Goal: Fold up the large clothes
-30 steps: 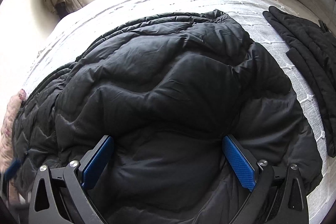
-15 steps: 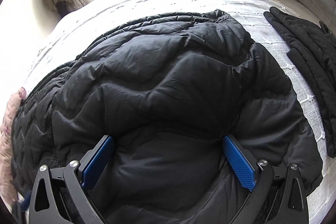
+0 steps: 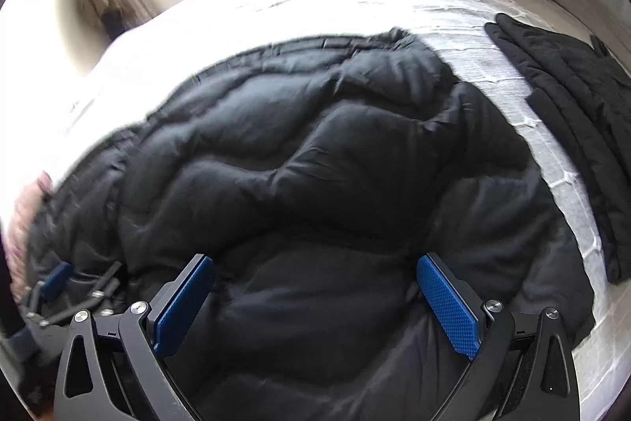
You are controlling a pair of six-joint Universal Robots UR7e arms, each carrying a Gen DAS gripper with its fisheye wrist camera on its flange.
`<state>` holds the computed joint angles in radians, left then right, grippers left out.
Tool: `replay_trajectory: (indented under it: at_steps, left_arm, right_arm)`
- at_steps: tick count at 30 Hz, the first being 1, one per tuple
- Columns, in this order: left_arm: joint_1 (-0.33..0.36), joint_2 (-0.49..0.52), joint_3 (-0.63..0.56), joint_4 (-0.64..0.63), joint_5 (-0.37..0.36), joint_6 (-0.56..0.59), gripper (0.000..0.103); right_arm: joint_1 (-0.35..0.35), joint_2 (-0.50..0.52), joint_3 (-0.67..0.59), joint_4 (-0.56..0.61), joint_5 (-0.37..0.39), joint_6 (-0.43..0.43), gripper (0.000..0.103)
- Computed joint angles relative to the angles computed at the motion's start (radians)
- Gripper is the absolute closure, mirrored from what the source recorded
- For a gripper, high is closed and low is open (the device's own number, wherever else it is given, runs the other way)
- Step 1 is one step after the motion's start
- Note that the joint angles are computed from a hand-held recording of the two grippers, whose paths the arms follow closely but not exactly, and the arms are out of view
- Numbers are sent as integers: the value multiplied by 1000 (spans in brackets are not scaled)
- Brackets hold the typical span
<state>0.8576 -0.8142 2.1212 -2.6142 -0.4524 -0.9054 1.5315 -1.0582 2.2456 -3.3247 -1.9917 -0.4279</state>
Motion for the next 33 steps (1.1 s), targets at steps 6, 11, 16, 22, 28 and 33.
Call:
replay_trajectory:
  at_steps: [6,11,16,22,28,33]
  left_arm:
    - [2,-14,10,-18,-12,14,0]
    - [9,-10,15,-71,-19,40,0]
    - [3,-18,34,-92,-26,41,0]
    - [2,-22,41,-97,-27,44,0]
    - [-1,-24,42,-88,-24,28,0]
    - [-4,-24,41,-77,-25,15,0]
  right_arm:
    - [-103,-165,128,-199,144,110,0]
    - [-286,-283,112,-73,273,411,0]
    - [-395,-312,82,124,428,544,0]
    - [-462,-277,72,262,705,516,6]
    - [-408,-214,94,113,626,499,54]
    - [-403,-212,128,23,654,476,85]
